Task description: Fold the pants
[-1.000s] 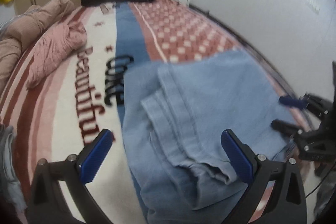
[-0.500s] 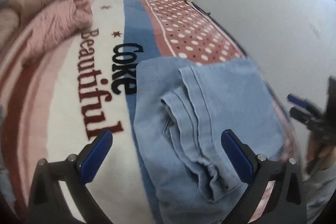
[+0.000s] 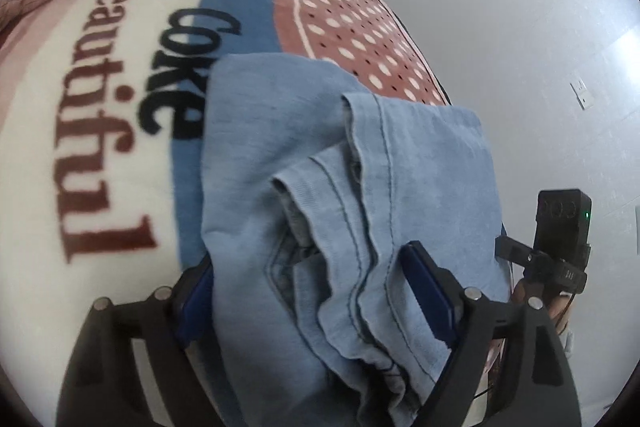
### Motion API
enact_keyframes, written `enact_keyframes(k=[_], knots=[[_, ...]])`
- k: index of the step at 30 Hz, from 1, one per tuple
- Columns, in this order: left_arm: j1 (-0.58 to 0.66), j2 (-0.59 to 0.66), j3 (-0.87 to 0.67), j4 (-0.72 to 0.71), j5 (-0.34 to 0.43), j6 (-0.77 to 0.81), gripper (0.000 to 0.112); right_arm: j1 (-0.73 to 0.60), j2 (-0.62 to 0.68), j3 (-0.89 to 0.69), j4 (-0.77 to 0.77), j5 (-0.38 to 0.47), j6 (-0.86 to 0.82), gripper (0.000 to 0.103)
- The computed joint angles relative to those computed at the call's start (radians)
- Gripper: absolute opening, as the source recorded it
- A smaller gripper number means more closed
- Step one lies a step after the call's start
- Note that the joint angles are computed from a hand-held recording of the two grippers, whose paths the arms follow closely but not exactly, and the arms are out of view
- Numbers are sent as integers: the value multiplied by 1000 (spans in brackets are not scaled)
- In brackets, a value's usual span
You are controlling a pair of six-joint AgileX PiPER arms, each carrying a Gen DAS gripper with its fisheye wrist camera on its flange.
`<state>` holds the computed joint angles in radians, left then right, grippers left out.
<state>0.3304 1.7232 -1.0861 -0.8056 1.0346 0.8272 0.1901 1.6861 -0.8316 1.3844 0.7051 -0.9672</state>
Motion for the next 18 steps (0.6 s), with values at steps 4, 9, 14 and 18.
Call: enact_keyframes(k=[4,9,14,18], knots=[[-28,-12,-1,17,-8,14,73,3,14,11,63,11,-64,70],[-39,-30,-17,30,10,-1,39,26,-9,23,88,-23,-75,54],[11,-71,-40,-31,90,25,17,50,-97,16,31,-54,-9,32],[39,-119,-81,-31,153,24,17,51,-166,4,-3,-28,49,31]])
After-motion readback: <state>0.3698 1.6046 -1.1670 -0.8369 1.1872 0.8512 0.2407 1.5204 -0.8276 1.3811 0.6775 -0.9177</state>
